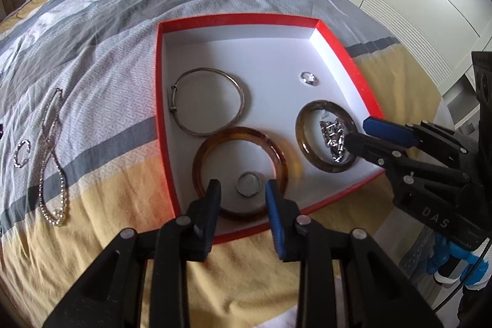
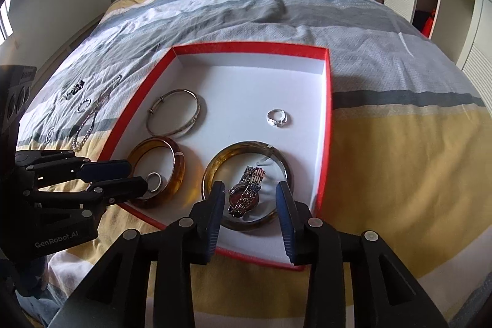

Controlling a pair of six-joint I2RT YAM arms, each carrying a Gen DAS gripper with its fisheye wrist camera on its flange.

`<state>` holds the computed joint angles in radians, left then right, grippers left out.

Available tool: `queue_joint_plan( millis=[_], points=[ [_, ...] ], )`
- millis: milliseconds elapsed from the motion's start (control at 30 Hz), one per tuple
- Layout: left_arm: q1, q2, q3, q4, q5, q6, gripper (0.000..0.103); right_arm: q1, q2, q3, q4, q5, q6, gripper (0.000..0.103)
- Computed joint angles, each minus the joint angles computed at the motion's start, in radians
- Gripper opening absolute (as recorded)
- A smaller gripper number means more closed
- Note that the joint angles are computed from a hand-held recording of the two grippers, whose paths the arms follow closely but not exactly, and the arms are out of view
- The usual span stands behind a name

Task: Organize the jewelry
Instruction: 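Open the right tool to drop the watch while the left tool releases the ring, then withdraw both open tools from the box toward the remaining jewelry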

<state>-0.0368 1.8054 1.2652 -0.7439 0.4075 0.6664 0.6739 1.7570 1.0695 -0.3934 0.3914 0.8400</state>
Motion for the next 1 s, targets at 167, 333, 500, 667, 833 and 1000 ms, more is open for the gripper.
queue_joint_plan(
  millis=[167,333,500,667,833,1000],
  points=[
    [0.044,-0.07,-0.007,-0.043,0.035,0.02,0.034,0.049,-0.033,0.048,-0.092,0.06,0.037,0.041],
    [0.113,-0.131,-0.003,-0.098,0.082,0.047,0.036,0.119,-0.039,0.133,-0.203,0.125,0.089,0.045],
    [0.205,-0.194,-0.006,-0.14,0.135,0.083,0.037,0.195,-0.001,0.265,-0.331,0.189,0.155,0.051],
    [0.33,-0.256,-0.023,-0.144,0.194,0.131,0.037,0.279,0.077,0.436,-0.467,0.245,0.218,0.053],
    [0.469,-0.266,-0.001,-0.181,0.24,0.201,0.037,0.358,0.177,0.629,-0.613,0.294,0.282,0.059],
    [0.616,-0.233,0.055,-0.249,0.274,0.287,0.037,0.425,0.28,0.816,-0.74,0.333,0.338,0.059]
  ],
)
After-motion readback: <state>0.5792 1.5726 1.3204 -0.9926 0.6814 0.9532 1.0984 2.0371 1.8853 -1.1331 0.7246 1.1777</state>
